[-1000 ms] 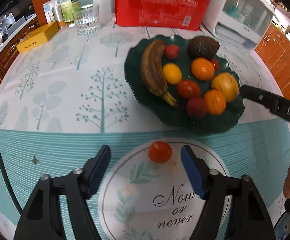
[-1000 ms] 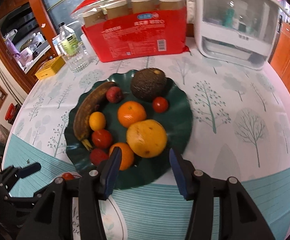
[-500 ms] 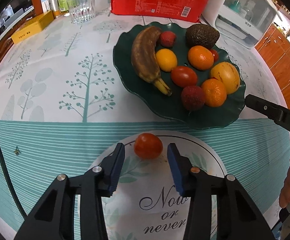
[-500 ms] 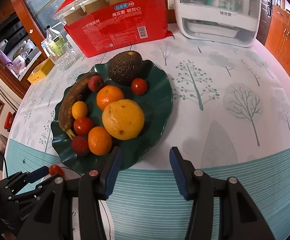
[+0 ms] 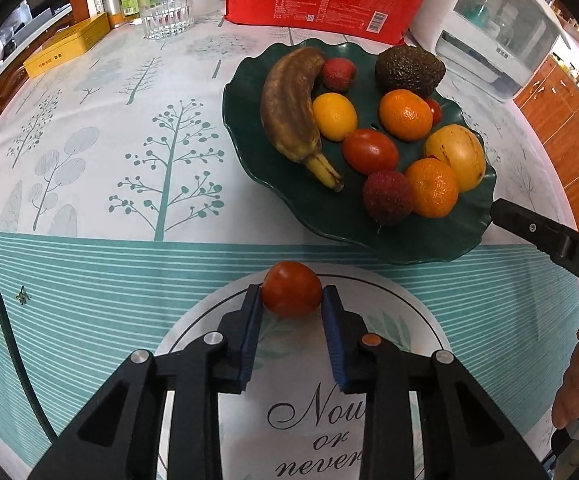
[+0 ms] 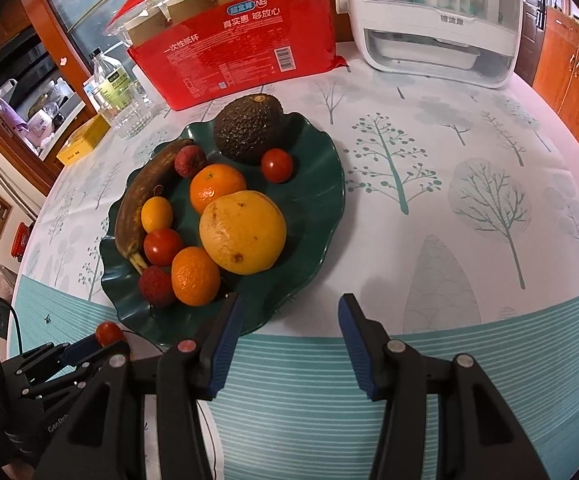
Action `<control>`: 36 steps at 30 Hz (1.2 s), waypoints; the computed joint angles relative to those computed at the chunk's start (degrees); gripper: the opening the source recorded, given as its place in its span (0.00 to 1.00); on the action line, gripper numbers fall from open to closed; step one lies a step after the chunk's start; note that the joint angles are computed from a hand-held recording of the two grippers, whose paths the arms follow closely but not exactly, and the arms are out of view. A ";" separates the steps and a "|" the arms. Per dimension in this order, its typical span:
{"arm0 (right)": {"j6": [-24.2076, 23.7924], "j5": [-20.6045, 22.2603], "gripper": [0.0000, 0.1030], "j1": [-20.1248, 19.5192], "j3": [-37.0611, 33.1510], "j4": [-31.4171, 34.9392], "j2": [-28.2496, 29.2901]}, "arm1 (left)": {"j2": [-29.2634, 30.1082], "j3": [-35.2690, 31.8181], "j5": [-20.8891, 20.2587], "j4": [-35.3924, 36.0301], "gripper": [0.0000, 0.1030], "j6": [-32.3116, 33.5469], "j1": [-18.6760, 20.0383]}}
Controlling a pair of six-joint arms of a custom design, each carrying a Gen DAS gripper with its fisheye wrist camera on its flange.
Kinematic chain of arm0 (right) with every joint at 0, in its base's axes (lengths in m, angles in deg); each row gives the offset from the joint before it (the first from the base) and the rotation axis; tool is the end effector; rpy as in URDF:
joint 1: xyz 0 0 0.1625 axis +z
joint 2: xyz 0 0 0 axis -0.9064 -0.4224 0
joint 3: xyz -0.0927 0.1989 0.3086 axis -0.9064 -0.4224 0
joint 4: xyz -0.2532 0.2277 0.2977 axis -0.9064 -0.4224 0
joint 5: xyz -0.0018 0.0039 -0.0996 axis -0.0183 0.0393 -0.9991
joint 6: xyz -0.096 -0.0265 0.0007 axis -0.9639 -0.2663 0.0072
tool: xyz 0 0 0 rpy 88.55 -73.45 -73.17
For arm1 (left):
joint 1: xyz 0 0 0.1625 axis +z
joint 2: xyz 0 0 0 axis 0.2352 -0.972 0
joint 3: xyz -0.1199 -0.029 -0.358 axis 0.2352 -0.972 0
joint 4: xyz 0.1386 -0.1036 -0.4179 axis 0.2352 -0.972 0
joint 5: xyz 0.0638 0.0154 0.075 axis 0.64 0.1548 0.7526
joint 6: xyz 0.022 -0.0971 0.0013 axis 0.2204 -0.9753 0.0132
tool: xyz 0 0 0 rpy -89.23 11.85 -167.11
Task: Organize fruits
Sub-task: 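Carry the cherry tomato onto the green plate and open the left tool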
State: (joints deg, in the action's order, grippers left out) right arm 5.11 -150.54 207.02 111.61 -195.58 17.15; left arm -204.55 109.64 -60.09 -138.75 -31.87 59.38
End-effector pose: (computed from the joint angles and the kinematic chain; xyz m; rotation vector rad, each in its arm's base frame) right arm 0.3558 -0.2069 -0.1320 -0.3883 -2.3132 0.8518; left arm 0.0939 -0.3127 0.2842 0.8349 2.5003 -0.0869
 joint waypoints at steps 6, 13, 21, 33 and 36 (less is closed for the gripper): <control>-1.37 0.24 0.48 -0.24 -0.11 -1.71 0.52 | 0.14 -0.12 -0.84 -1.03 0.27 -0.25 0.94; -2.70 0.43 0.49 -0.50 -0.45 -3.13 1.21 | 0.41 -1.47 -2.33 -2.12 0.27 -0.55 2.02; -3.44 0.53 0.48 -0.54 -0.70 -3.70 1.47 | -1.30 -2.92 -3.41 0.26 0.26 -2.84 -2.41; -3.83 0.00 0.48 0.17 -0.47 -2.76 0.03 | -2.62 -5.90 -2.92 6.41 0.27 -7.81 -11.78; -4.05 -0.02 0.48 0.07 -0.28 -2.96 -0.12 | -2.13 -6.02 -2.23 6.23 0.27 -8.30 -13.65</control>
